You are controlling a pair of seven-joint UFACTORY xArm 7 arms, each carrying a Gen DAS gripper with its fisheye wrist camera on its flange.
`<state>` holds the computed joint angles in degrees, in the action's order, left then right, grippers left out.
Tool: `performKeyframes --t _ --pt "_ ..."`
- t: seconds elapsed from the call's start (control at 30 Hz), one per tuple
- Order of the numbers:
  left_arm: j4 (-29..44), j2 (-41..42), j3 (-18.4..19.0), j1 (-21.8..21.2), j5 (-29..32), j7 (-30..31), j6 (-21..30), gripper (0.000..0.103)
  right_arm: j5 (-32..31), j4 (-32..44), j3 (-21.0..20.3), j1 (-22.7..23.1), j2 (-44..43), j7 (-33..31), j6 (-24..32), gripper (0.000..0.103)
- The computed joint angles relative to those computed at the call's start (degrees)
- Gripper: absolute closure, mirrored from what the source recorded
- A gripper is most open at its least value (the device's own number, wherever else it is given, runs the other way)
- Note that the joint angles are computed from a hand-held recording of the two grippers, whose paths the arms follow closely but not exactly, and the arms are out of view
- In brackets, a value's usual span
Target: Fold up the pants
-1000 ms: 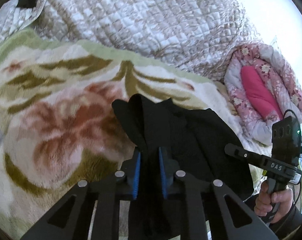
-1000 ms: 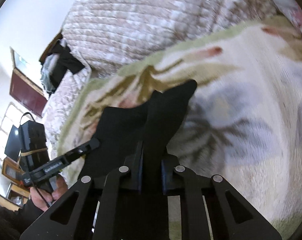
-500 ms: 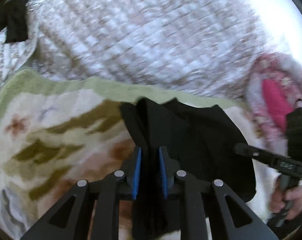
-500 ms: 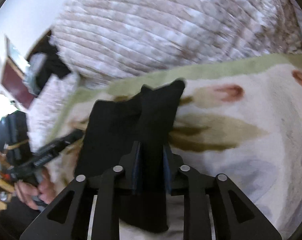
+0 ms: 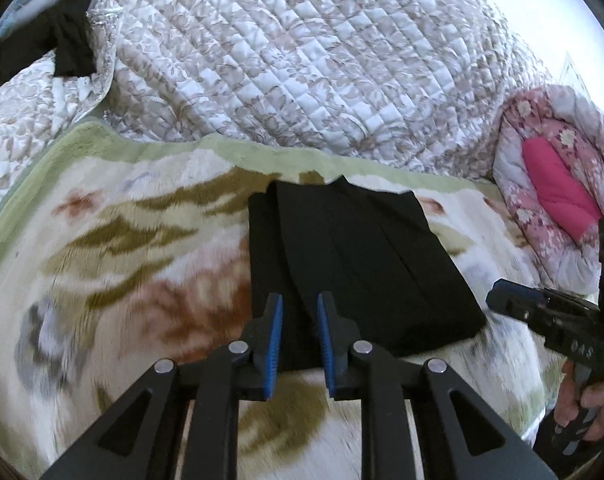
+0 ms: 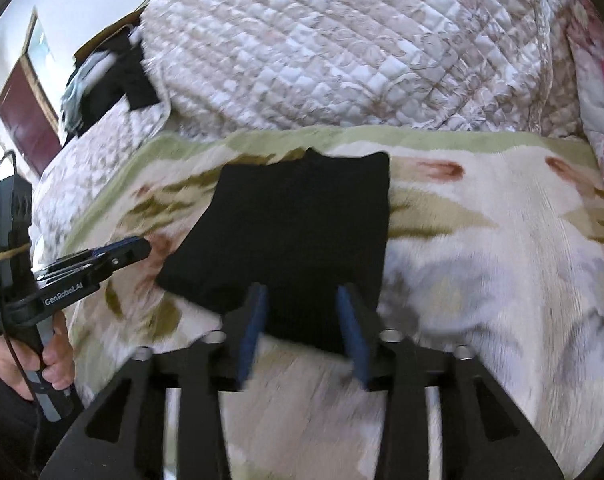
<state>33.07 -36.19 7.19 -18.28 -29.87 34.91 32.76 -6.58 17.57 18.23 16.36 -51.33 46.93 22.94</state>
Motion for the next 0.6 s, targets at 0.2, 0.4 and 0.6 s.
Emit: performKeyframes --t 0.2,0.4,0.6 --pt "-7.28 -9.22 -3.69 2.38 5.13 -5.16 2.59 0.071 0.06 -0.68 5.70 3.09 -3.63 5.83 6.74 0.053" --pt "-11.74 -14.26 -4.83 2.37 9.42 -8.80 4.19 0.066 -0.89 -1.39 7.16 5.55 -3.76 10.80 11.14 0.044" --pt "-13.38 -14.39 -4.83 2.34 12.31 -11.02 3.36 0.065 -3.31 -1.13 7.18 5.95 -1.73 12.43 11.01 0.044"
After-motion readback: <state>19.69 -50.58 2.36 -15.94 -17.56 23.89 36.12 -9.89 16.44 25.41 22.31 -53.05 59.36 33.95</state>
